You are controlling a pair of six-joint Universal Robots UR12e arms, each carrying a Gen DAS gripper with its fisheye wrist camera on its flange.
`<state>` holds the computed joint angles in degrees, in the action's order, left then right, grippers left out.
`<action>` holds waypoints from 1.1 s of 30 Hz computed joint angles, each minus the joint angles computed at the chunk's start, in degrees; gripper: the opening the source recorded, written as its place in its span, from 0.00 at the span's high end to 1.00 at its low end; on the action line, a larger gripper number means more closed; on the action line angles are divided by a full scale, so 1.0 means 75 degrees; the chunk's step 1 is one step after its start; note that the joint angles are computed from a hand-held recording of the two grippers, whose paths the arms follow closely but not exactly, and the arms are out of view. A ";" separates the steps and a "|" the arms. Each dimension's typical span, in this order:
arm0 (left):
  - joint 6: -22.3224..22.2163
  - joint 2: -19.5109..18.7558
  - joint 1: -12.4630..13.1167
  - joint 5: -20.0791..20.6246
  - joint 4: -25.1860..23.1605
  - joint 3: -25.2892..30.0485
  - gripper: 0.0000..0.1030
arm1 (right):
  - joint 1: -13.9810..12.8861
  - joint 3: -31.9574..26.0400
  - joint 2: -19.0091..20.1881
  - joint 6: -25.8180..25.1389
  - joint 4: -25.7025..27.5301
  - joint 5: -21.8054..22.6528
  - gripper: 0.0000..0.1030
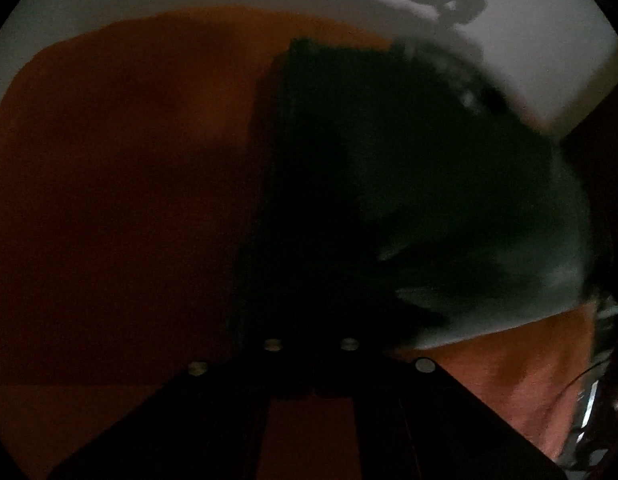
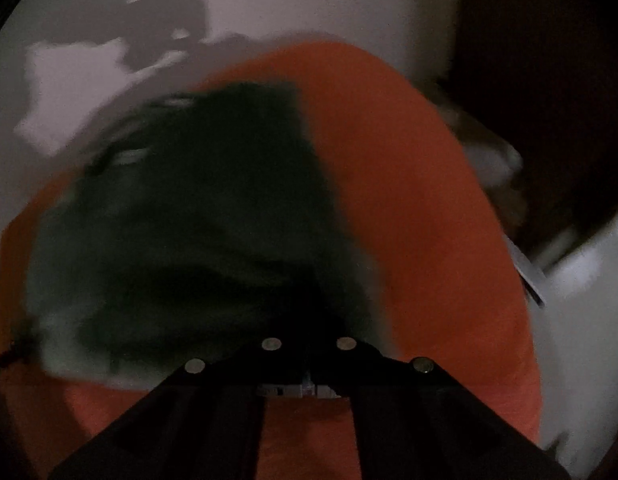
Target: Fold clothes
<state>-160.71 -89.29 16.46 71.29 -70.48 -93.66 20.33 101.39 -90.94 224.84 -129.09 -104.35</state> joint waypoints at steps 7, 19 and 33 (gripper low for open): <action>-0.0444 -0.0059 0.0001 -0.0009 -0.0221 0.0130 0.91 | 0.0413 -0.0513 0.0665 -0.0369 -0.0343 0.1003 1.00; -0.0725 -0.0105 0.0654 0.1059 -0.0982 0.0352 0.90 | 0.0110 -0.0123 0.0018 0.0299 0.0744 -0.0128 1.00; -0.0168 -0.1509 0.0338 -0.1090 -0.0469 0.1866 0.54 | 0.0528 -0.0657 0.0737 0.0706 -0.0314 0.0798 1.00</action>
